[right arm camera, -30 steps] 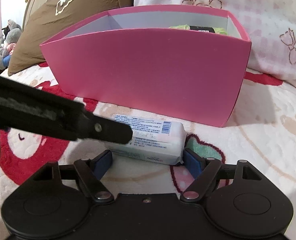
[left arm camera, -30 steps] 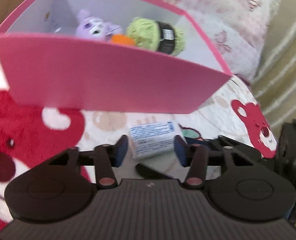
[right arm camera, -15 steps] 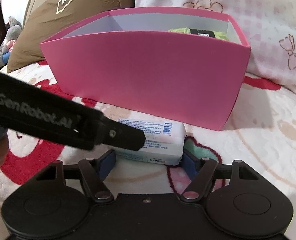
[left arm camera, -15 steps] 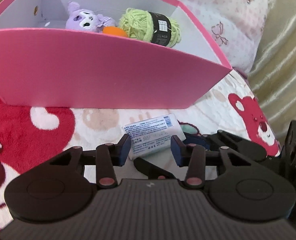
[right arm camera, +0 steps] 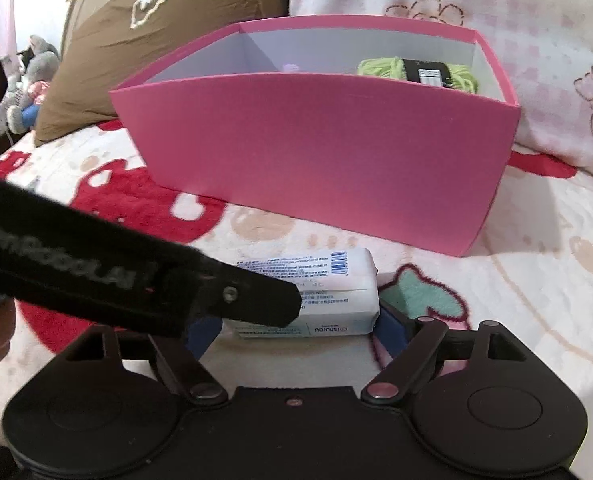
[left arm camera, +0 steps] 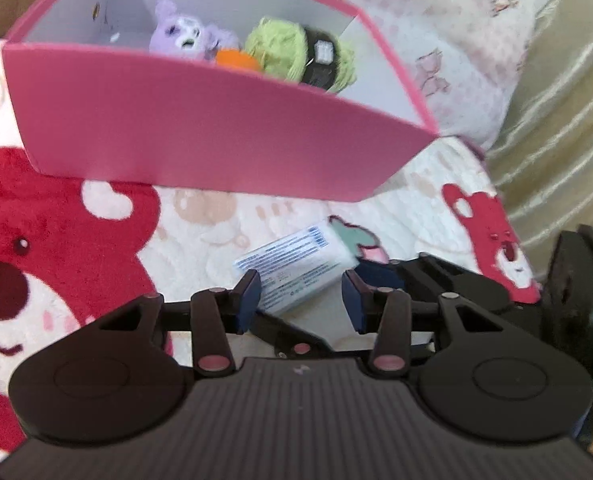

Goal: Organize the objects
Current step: 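Lift the soap bar with the right tool and carry it to the box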

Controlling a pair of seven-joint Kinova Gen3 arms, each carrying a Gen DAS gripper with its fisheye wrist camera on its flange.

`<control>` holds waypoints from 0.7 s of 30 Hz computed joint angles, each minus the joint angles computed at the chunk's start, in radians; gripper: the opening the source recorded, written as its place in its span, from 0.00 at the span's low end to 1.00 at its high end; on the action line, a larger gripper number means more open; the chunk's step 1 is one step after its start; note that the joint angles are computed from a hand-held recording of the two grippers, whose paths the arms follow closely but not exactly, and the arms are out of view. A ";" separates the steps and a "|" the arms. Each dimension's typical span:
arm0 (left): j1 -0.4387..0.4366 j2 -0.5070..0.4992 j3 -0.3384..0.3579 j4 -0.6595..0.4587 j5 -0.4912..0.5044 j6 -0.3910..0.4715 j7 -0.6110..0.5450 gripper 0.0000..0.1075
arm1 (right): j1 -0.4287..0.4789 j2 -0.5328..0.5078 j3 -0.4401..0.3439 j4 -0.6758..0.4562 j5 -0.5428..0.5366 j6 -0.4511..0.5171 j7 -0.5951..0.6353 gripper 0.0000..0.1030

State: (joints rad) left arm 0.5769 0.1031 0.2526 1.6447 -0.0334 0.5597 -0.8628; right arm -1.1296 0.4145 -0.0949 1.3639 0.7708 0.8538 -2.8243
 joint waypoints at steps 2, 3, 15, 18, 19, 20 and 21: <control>-0.048 -0.013 0.049 0.006 0.059 -0.012 -0.039 0.35 | 0.009 -0.010 -0.011 0.001 -0.017 -0.026 0.025 0.82; -0.045 -0.013 0.054 -0.006 0.064 0.007 -0.061 0.35 | 0.025 -0.016 -0.031 0.002 -0.036 -0.053 0.047 0.82; -0.022 -0.055 0.005 0.029 -0.020 0.081 0.049 0.34 | -0.027 0.007 -0.039 -0.062 -0.115 0.032 0.170 0.82; -0.022 -0.049 0.010 0.030 -0.047 0.111 0.063 0.36 | -0.027 0.019 -0.034 -0.077 -0.132 0.050 0.192 0.82; -0.029 -0.048 0.010 0.033 -0.026 0.116 0.046 0.37 | -0.034 0.022 -0.029 -0.082 -0.128 0.061 0.194 0.83; -0.040 -0.046 0.017 0.036 -0.013 0.119 0.041 0.38 | -0.040 0.024 -0.024 -0.086 -0.124 0.069 0.193 0.85; -0.032 -0.046 0.010 0.041 -0.017 0.118 0.051 0.38 | -0.044 0.025 -0.021 -0.087 -0.120 0.074 0.190 0.85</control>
